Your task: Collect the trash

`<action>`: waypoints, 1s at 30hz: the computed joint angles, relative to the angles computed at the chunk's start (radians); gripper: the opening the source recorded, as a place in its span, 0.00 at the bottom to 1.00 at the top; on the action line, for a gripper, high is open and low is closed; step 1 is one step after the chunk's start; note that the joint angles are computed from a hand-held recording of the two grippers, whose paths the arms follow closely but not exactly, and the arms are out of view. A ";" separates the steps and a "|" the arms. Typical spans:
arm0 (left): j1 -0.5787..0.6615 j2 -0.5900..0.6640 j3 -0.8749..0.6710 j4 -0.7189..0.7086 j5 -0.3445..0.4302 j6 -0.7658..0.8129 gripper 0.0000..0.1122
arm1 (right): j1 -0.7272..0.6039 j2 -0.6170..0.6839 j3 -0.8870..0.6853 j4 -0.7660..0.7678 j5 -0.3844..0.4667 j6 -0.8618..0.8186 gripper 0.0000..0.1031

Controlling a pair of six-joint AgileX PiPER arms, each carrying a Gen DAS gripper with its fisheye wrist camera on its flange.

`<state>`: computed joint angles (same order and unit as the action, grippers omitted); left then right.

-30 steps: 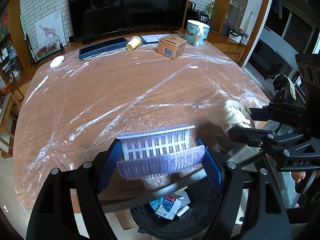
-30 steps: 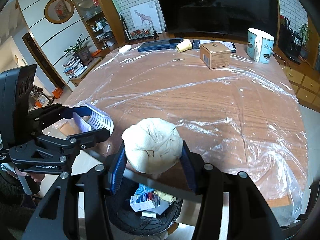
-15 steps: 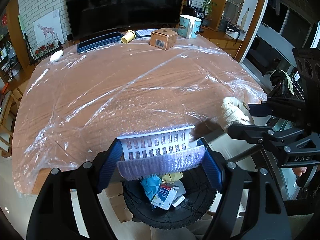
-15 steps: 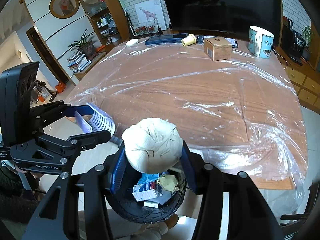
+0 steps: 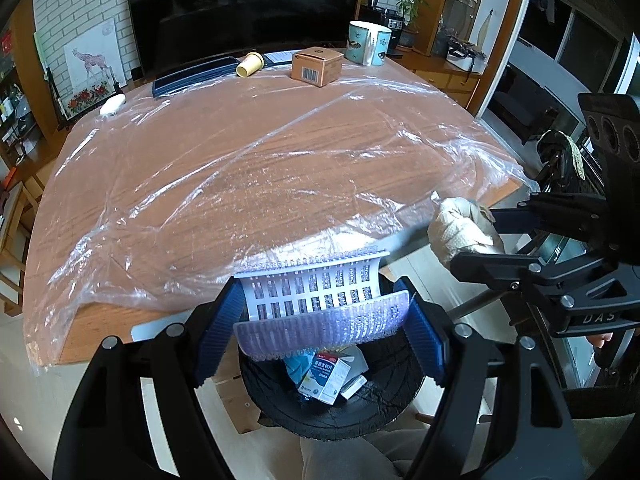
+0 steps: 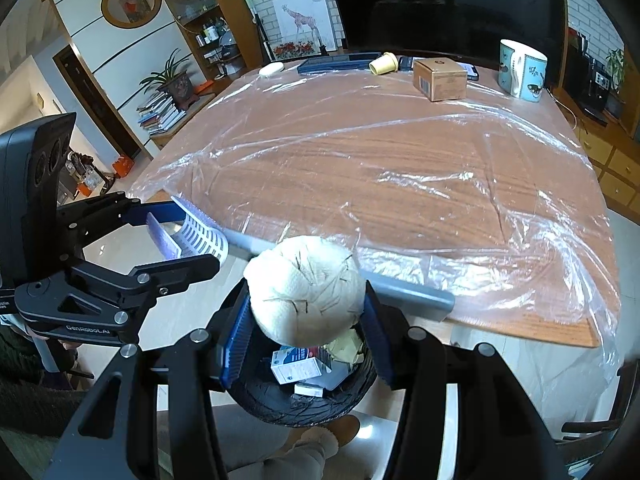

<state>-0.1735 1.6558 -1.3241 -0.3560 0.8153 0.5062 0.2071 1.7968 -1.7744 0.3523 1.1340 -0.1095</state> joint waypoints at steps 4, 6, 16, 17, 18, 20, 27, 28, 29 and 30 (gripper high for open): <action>0.000 -0.018 0.033 0.002 -0.007 0.005 0.69 | 0.006 -0.003 0.013 -0.002 0.002 0.000 0.49; 0.001 -0.025 0.048 0.005 -0.011 0.007 0.69 | 0.011 -0.006 0.022 -0.002 0.000 0.001 0.49; 0.009 -0.048 0.122 0.026 -0.032 0.008 0.69 | 0.032 -0.030 0.092 -0.012 -0.018 0.008 0.49; 0.011 -0.049 0.129 0.025 -0.035 0.011 0.69 | 0.034 -0.032 0.102 -0.012 -0.021 0.010 0.49; 0.012 -0.049 0.134 0.027 -0.037 0.010 0.69 | 0.034 -0.034 0.110 -0.011 -0.024 0.009 0.49; 0.013 -0.050 0.145 0.028 -0.041 0.009 0.69 | 0.038 -0.037 0.128 -0.011 -0.031 0.012 0.49; 0.002 -0.052 0.180 0.045 -0.060 0.001 0.69 | 0.048 -0.043 0.168 -0.013 -0.043 0.017 0.49; -0.001 -0.050 0.182 0.048 -0.062 -0.002 0.69 | 0.051 -0.043 0.169 -0.015 -0.043 0.018 0.49; -0.003 -0.048 0.185 0.052 -0.065 -0.005 0.69 | 0.052 -0.042 0.172 -0.017 -0.044 0.019 0.49; -0.006 -0.047 0.190 0.057 -0.068 -0.008 0.69 | 0.054 -0.034 0.166 -0.020 -0.043 0.021 0.49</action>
<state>-0.1798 1.6090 -1.1344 -0.2993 0.7469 0.4980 0.2610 1.7629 -1.6085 0.3327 1.0913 -0.0885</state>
